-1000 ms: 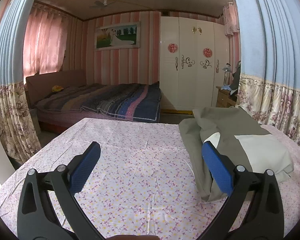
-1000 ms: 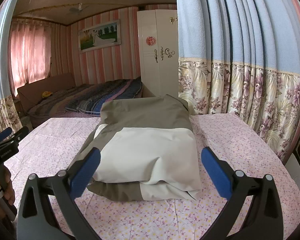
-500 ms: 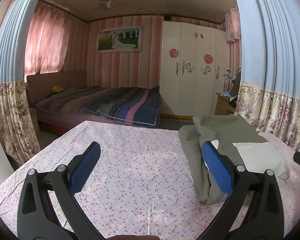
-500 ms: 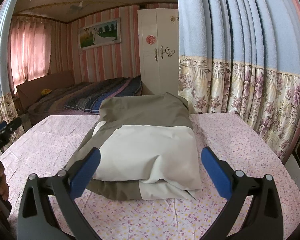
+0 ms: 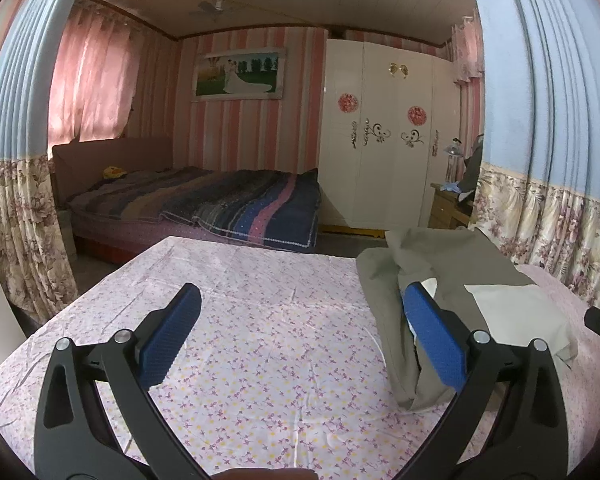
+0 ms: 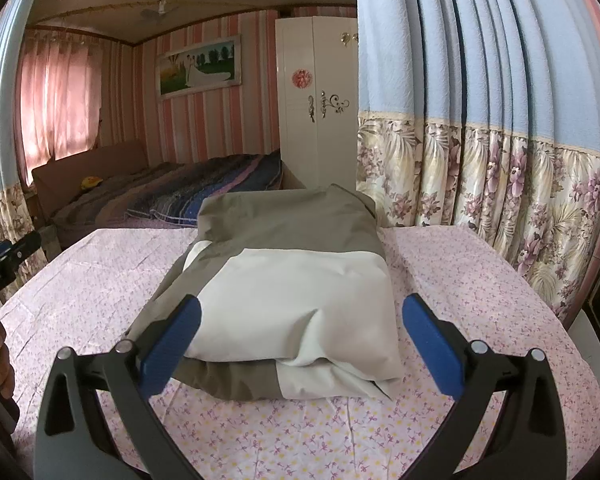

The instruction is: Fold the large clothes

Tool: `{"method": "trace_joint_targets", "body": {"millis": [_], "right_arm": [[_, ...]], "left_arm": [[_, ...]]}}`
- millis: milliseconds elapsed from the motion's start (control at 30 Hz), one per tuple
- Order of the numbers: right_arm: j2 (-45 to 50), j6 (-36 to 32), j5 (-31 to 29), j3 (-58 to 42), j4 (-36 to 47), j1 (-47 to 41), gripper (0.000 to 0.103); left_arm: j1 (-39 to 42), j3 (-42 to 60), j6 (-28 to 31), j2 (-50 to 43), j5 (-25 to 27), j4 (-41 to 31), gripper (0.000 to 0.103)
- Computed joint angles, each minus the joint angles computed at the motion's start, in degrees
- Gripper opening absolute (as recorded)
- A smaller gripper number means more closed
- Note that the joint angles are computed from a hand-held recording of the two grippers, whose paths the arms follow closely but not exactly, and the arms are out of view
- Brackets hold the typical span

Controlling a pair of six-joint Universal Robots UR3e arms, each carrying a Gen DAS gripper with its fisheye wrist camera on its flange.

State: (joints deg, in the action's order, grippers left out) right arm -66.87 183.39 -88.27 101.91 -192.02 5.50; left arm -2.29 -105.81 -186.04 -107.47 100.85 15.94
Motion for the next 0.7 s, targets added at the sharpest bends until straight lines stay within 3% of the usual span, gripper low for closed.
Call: {"method": "trace_joint_targets", "body": {"millis": [700], "right_arm": [[0.9,-1.3,-0.3,-1.2,1.4,0.0,0.101]], "left_arm": [[-1.1,1.4,-0.9,-0.9,3.1,-0.7,0.1]]}}
